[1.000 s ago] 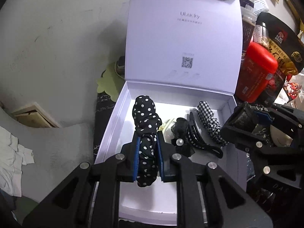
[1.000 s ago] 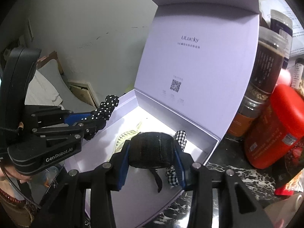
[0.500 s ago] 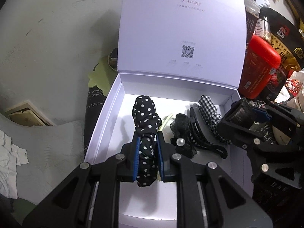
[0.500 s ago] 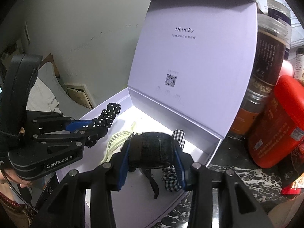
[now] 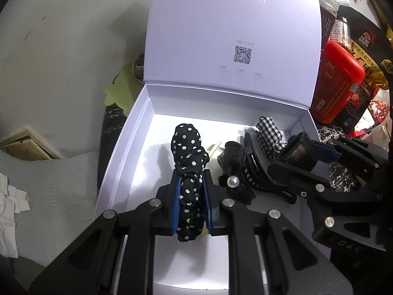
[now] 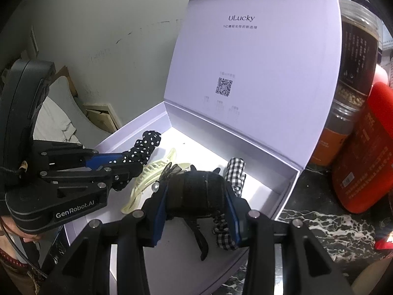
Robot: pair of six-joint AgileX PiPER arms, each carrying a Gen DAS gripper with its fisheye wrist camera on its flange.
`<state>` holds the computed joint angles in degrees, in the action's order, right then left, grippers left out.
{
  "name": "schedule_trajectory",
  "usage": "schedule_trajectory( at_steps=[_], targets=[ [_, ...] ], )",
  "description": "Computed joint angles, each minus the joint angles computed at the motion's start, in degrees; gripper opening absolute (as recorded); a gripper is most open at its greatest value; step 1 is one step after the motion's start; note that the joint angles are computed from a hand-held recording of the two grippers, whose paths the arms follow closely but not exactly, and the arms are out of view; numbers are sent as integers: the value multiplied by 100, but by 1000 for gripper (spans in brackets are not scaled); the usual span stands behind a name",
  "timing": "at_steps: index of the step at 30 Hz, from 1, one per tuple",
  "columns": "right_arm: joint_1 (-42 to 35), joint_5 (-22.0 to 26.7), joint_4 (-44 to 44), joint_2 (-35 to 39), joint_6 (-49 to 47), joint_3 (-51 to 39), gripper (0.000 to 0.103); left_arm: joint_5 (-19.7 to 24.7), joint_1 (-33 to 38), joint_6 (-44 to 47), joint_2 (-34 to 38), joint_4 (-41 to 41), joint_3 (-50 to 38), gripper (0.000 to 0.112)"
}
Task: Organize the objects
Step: 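Lower both held items into the box and open both grippers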
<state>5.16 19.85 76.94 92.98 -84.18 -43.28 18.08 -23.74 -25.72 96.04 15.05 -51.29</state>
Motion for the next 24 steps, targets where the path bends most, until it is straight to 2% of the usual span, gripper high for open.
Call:
schedule_trajectory(
  at_steps=[5, 7, 10, 14, 19, 24],
  targets=[
    [-108, 176, 7, 214, -70, -69, 43, 52, 26, 355, 164, -379, -53, 15],
    [-48, 103, -55, 250, -16, -79, 43, 49, 37, 451, 218, -497, -63, 15],
    [82, -85, -4, 289, -105, -57, 43, 94, -77, -20, 302, -14, -88, 15],
    [173, -128, 118, 322, -179, -66, 43, 86, -120, -116, 296, 51, -68, 16],
    [168, -230, 160, 277, -242, -52, 47, 164, -172, -376, 285, 222, -72, 21],
    [295, -447, 175, 204, -223, -48, 51, 279, -320, -945, 206, 678, -55, 36]
  ],
)
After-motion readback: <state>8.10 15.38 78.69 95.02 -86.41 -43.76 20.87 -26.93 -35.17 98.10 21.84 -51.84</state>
